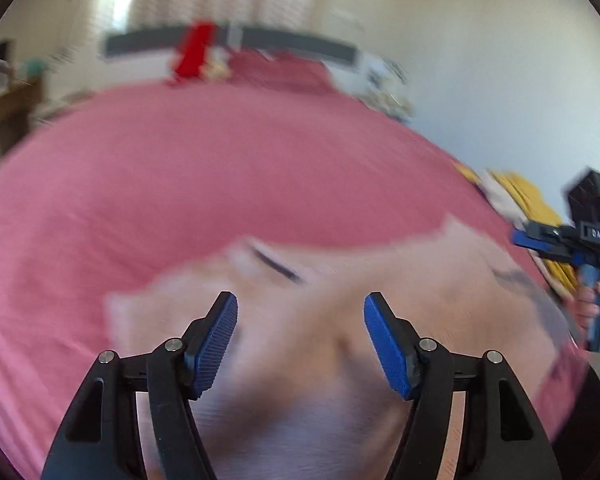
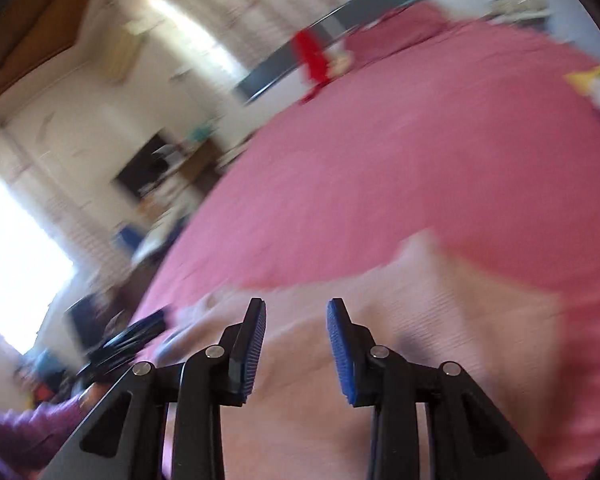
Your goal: Fold clothes
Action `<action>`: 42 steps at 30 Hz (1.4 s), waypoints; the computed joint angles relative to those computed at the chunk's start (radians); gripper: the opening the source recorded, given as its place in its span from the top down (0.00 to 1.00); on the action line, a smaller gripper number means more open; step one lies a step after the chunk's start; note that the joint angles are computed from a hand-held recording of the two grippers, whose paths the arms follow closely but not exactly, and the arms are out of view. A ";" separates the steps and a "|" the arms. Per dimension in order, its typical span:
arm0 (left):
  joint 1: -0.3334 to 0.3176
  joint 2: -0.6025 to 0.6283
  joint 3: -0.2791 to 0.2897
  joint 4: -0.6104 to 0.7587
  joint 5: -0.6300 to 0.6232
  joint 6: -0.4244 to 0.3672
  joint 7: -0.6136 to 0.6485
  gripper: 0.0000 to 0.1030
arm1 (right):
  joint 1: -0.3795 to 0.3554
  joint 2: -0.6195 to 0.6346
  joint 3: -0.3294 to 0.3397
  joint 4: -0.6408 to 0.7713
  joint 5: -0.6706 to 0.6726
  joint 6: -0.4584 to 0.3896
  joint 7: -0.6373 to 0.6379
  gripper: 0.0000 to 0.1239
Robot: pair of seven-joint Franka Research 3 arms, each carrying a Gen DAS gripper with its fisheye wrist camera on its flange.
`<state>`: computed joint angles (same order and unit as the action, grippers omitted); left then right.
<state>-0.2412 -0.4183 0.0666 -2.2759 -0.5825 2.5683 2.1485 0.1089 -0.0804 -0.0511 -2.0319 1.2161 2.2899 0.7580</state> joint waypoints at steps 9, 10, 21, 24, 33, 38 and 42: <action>0.166 0.111 -0.050 0.015 0.147 0.225 -0.363 0.34 | -0.009 0.083 0.035 -0.051 0.014 0.070 0.040 0.90; 0.182 0.103 -0.038 0.010 0.147 0.230 -0.422 0.35 | -0.004 0.076 0.039 -0.056 -0.008 0.083 0.035 0.89; -0.155 -0.086 0.190 -0.074 -0.076 0.135 -0.117 0.33 | 0.010 0.077 0.020 0.046 0.063 -0.096 -0.052 0.76; -0.079 0.029 0.092 -0.023 0.047 0.086 -0.123 0.33 | 0.012 0.177 0.052 0.110 0.080 -0.192 0.021 0.76; 0.036 -0.011 0.037 -0.025 -0.019 0.157 -0.196 0.35 | -0.035 0.184 0.099 0.118 0.225 -0.033 0.083 0.80; -0.106 -0.112 0.068 -0.130 -0.061 0.168 -0.026 0.31 | 0.002 0.162 0.097 0.104 0.149 -0.231 -0.031 0.81; -0.048 -0.072 0.016 -0.175 0.058 0.147 -0.089 0.31 | 0.036 0.272 0.129 0.177 -0.090 -0.093 0.144 1.00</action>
